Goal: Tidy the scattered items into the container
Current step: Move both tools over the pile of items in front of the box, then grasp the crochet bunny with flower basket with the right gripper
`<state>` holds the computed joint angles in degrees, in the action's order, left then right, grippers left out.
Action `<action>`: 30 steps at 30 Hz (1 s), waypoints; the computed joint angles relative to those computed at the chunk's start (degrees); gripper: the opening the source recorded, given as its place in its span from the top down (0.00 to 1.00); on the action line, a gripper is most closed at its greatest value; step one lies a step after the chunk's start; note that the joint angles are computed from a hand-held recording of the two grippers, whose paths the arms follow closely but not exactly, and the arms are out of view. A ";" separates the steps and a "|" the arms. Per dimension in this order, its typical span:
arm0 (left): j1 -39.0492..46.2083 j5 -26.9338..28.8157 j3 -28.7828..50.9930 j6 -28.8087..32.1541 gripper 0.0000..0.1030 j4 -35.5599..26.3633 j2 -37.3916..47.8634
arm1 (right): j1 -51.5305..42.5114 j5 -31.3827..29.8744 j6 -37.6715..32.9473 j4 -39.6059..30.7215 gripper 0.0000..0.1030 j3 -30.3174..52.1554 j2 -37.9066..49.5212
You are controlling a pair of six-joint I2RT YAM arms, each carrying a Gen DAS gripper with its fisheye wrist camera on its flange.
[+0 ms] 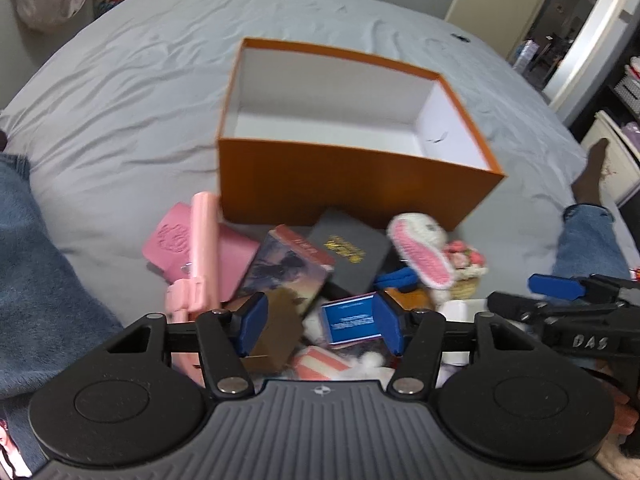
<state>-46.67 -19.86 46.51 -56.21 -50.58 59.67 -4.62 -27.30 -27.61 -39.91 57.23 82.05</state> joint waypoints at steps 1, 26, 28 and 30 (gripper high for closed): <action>1.28 0.67 -0.73 0.99 0.34 0.29 -0.43 | 0.30 0.12 0.39 0.73 0.25 0.35 0.99; 3.83 14.23 0.07 11.58 0.34 2.47 2.76 | 8.10 6.77 0.56 6.23 0.18 8.89 20.42; 1.42 14.40 1.69 12.22 0.33 1.50 4.61 | 7.88 6.46 0.85 7.15 0.25 8.18 19.99; -0.43 14.67 3.13 12.33 0.33 0.22 6.27 | 7.63 6.14 0.34 7.57 0.28 7.59 19.33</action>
<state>-47.09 -5.19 49.64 -43.88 -50.35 65.94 3.01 -21.16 -27.27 -32.34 64.81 101.37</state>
